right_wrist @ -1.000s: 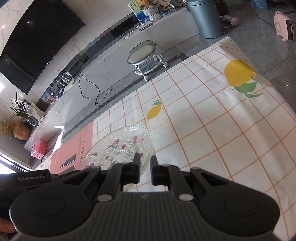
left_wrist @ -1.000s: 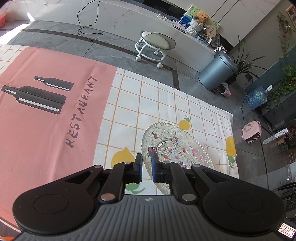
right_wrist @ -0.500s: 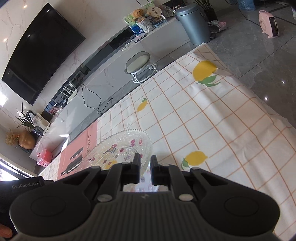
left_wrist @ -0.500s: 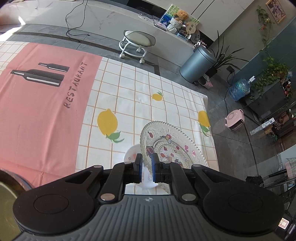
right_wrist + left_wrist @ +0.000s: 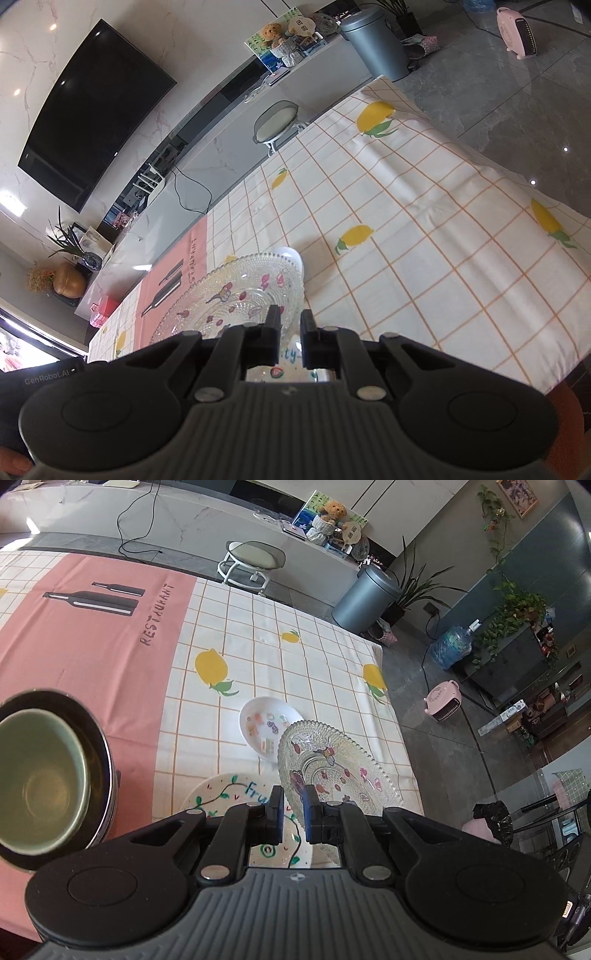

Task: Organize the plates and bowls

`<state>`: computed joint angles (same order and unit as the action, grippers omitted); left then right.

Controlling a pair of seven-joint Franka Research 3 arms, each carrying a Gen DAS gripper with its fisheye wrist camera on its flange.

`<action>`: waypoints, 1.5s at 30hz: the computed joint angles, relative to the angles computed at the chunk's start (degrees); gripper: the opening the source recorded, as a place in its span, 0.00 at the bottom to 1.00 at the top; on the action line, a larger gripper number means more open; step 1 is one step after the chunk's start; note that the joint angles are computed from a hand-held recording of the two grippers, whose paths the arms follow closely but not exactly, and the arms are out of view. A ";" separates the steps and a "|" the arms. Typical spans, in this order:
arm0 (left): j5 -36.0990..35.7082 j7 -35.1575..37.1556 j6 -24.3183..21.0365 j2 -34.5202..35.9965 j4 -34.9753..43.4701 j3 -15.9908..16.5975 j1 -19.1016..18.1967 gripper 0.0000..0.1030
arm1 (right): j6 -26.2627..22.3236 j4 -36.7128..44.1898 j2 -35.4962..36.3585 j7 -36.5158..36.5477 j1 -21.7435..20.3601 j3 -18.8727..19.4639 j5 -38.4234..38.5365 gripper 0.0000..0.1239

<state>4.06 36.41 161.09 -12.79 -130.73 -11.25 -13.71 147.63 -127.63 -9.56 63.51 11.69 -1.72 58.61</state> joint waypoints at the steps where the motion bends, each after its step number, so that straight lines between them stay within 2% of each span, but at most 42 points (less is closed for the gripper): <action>1: -0.43 0.03 0.26 -0.64 -0.95 0.01 -0.31 0.10 | 0.16 -1.18 -1.03 -0.07 0.01 0.07 -0.06 0.07; 8: -2.63 0.48 0.43 -4.56 -6.47 0.42 -2.13 0.11 | 0.34 -7.53 -5.72 0.06 0.90 -0.50 0.26 0.07; 15: -4.96 1.79 0.34 -7.20 -10.69 1.85 -3.80 0.11 | 0.56 -10.64 -7.20 1.83 2.04 -0.28 -0.58 0.07; 27: -7.05 2.48 1.01 -7.51 -13.27 2.73 -3.95 0.11 | 1.28 -11.06 -6.13 3.97 3.27 0.57 -3.96 0.06; 45: -5.85 2.67 -0.12 -4.71 -12.03 1.81 -2.35 0.11 | 1.98 -8.75 -2.30 7.35 3.21 1.67 -8.73 0.06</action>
<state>-1.79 39.08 160.96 -17.50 -142.76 -9.44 -16.06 149.61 -136.37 -11.86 70.86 14.90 -0.05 49.87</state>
